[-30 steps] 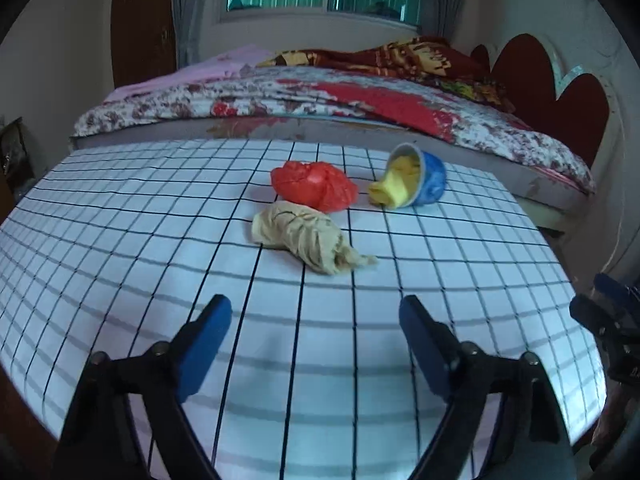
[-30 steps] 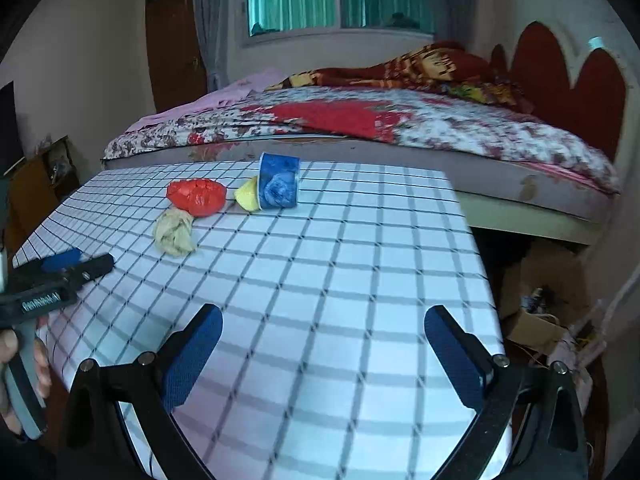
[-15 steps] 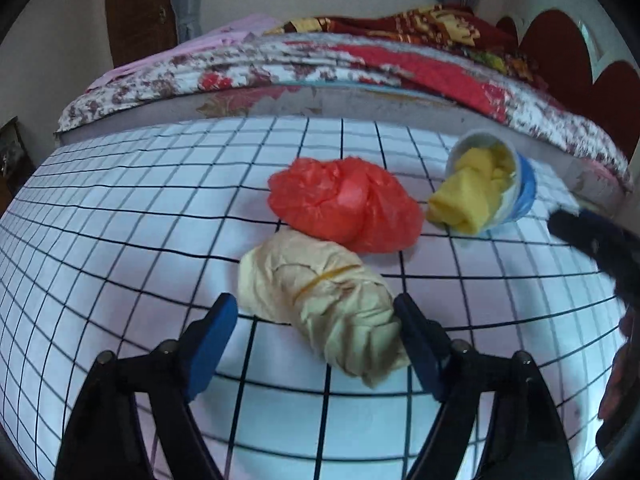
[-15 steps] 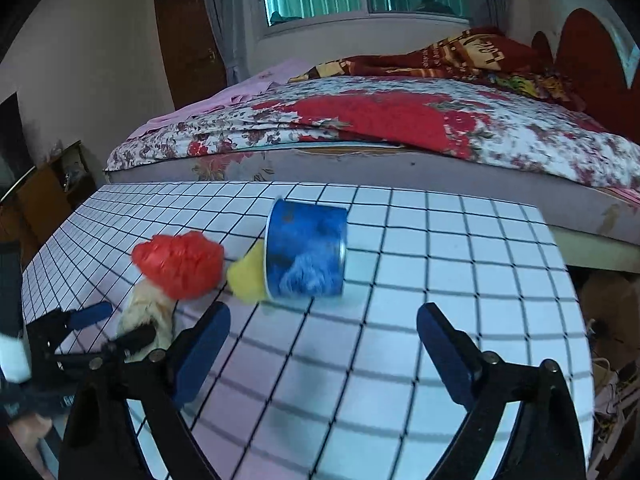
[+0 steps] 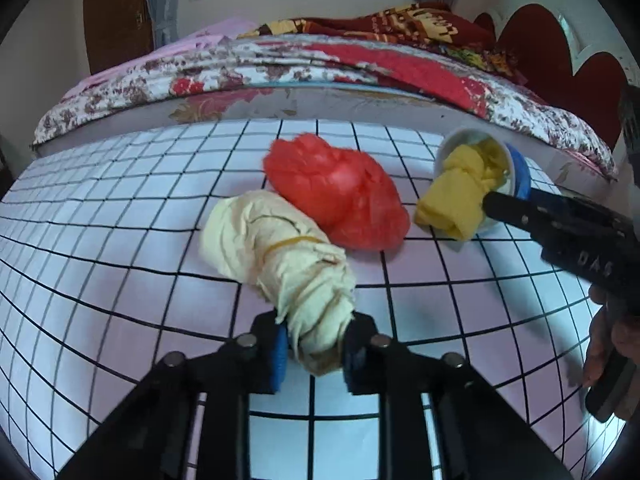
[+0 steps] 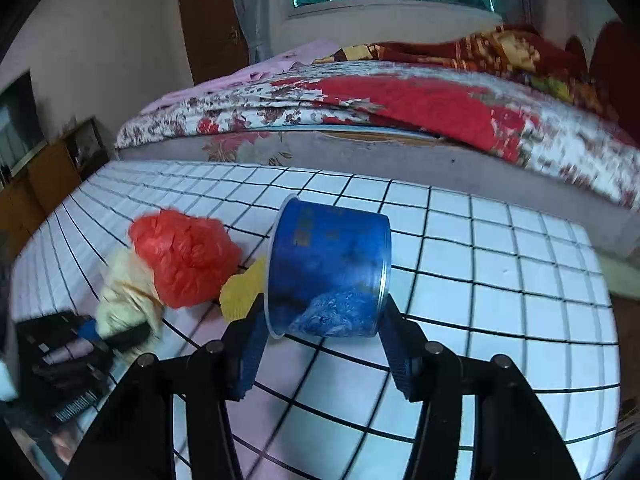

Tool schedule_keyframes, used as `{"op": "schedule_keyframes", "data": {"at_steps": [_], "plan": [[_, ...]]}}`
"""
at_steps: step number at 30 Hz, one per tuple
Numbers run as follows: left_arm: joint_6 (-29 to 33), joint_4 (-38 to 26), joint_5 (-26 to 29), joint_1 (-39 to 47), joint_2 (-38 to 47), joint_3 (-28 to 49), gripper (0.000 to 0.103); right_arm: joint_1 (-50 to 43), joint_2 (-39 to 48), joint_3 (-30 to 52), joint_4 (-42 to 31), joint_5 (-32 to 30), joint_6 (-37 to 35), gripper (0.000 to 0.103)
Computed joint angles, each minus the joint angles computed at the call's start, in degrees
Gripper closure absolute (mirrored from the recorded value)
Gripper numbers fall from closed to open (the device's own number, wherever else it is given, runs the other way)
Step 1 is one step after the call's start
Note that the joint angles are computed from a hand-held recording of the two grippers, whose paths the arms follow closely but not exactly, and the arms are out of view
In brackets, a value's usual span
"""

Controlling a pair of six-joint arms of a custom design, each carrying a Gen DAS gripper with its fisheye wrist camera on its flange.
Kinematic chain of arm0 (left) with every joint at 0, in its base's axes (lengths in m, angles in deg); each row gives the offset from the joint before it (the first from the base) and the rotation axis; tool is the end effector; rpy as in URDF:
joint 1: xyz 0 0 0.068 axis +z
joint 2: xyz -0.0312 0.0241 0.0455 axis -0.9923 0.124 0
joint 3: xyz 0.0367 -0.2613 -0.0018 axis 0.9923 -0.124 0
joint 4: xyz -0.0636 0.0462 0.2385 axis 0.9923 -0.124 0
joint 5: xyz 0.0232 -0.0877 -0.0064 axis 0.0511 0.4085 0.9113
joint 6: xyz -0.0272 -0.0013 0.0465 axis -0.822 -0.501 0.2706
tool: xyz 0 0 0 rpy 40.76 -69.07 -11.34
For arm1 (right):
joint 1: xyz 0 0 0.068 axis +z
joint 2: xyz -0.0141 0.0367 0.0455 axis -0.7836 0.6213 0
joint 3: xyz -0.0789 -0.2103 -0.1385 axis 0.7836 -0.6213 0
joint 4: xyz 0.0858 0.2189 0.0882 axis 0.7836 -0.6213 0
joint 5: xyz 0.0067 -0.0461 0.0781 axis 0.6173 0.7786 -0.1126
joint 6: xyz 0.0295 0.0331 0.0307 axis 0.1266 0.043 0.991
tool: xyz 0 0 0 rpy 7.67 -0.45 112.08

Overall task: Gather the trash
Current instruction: 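Grasp the beige cloth bundle with the left tool while the right tool grasps the blue cup, then lift the beige bundle and blue cup and carry them over the bin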

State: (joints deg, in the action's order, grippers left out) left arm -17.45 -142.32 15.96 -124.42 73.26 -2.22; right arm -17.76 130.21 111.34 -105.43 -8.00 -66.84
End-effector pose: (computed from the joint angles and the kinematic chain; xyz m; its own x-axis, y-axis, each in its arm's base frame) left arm 0.1880 -0.1406 0.2881 -0.7044 -0.2382 -0.6686 -0.2747 0.9601 -0.0526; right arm 0.3115 0.2115 0.3055 -0.4760 -0.4463 -0.7578 -0.6518 0.7575 -0.0368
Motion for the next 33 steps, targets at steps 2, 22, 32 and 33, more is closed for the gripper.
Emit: {"op": "schedule_keyframes", "data": {"at_steps": [2, 22, 32, 33], "plan": [[-0.4, -0.6, -1.4, -1.1, -0.9, 0.1, 0.083, 1.4, -2.4, -2.7, 1.9, 4.8, -3.0, 0.048], [-11.8, -12.5, -8.5, -13.1, -0.7, 6.7, 0.084, 0.8, -17.2, -10.7, 0.0, 12.7, -10.3, 0.049], [-22.9, -25.8, -12.7, -23.3, 3.7, 16.4, 0.084, 1.9, -27.9, -14.0, -7.2, 12.6, -6.6, 0.049], [-25.2, -28.1, -13.4, -24.9, 4.4, 17.7, 0.084, 1.8, -29.0, -14.3, -8.0, 12.4, -6.2, 0.049]]}}
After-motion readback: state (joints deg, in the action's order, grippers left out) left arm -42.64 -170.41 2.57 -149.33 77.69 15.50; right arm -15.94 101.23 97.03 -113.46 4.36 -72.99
